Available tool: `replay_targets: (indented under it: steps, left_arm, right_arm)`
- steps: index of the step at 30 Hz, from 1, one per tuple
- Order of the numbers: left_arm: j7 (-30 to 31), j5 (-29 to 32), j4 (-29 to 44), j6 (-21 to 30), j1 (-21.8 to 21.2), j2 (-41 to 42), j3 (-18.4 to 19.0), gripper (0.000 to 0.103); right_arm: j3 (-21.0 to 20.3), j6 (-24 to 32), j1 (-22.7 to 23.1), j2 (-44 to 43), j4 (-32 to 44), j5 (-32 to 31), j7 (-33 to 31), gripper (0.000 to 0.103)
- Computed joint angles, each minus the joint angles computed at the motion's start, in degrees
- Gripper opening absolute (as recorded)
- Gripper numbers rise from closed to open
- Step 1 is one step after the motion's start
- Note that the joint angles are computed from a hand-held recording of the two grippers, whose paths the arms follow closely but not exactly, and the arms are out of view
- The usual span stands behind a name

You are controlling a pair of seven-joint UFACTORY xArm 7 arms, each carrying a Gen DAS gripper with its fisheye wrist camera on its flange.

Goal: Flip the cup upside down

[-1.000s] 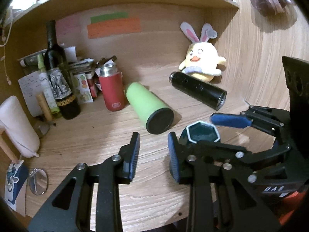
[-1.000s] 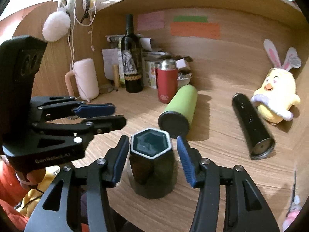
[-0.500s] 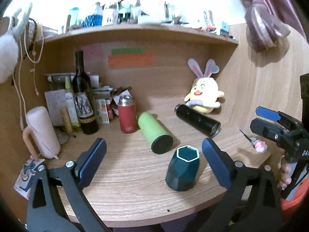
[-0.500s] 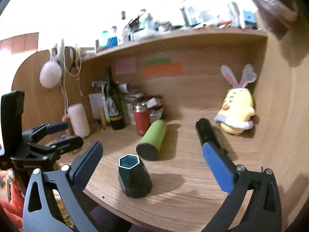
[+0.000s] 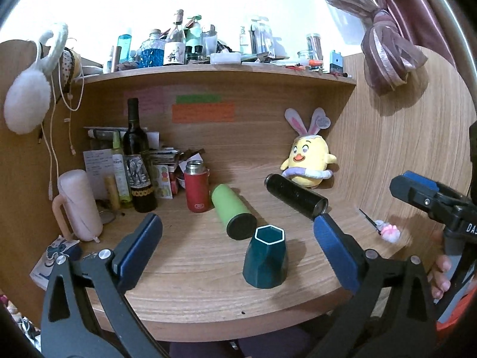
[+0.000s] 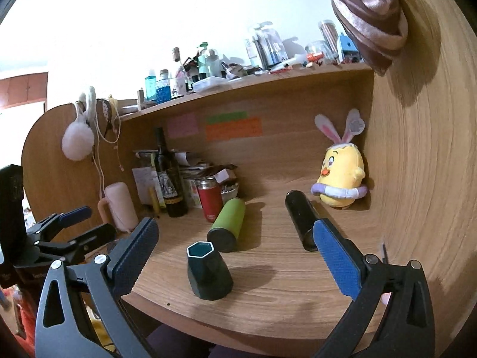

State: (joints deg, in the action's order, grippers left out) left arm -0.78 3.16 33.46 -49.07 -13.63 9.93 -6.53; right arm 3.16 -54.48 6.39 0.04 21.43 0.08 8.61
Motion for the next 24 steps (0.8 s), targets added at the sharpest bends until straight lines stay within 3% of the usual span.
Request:
replay_targets:
  steps: [13, 24]
  left_arm:
    - [2.2, -1.9, -1.3, -2.1, -1.0, -0.3, -0.3, 0.103]
    - [2.4, -3.1, -1.1, -1.6, -1.4, -0.1, -0.3, 0.103]
  right_arm:
    - [1.0, -1.3, 1.7, -0.6, -0.8, 3.0, -2.5, 0.103]
    - [0.4, -1.0, 1.1, -0.3, -0.7, 0.4, -0.8, 0.103]
